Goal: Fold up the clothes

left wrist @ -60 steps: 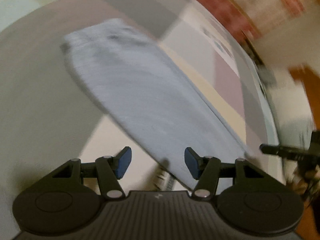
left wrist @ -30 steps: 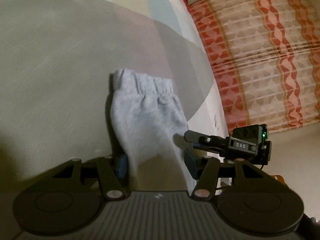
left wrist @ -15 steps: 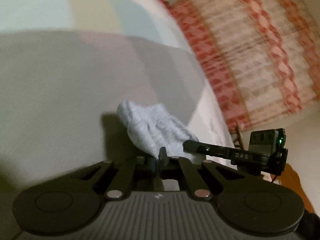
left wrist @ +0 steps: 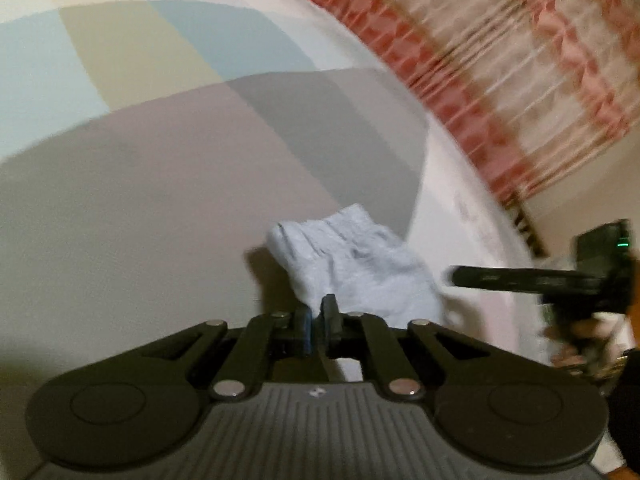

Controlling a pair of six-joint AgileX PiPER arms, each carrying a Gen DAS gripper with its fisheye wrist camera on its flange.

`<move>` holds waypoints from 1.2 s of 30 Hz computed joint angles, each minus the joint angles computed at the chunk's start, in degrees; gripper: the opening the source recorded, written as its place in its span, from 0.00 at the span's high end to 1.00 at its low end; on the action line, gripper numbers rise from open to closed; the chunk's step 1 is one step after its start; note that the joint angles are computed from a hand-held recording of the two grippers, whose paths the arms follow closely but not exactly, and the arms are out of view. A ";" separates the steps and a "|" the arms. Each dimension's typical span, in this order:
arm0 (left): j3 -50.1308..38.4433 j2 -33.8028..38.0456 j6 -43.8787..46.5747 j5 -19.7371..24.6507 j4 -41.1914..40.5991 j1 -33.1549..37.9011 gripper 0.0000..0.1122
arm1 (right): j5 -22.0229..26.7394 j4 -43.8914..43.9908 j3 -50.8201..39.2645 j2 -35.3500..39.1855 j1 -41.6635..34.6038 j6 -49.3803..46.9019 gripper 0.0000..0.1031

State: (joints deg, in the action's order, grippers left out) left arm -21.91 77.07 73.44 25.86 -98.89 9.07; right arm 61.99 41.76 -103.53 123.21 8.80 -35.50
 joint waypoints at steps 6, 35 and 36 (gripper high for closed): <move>-3.01 -8.25 -28.36 -8.62 32.60 -1.23 0.88 | -1.81 -5.69 21.02 -16.35 -5.85 -2.26 0.70; -12.15 2.02 -40.28 -1.53 50.97 -49.44 0.83 | -18.28 -20.99 54.76 -39.96 -16.25 -3.72 0.90; -12.61 1.39 -42.54 -1.35 53.51 -49.96 0.83 | -18.10 -20.42 55.62 -41.73 -16.83 -3.06 0.88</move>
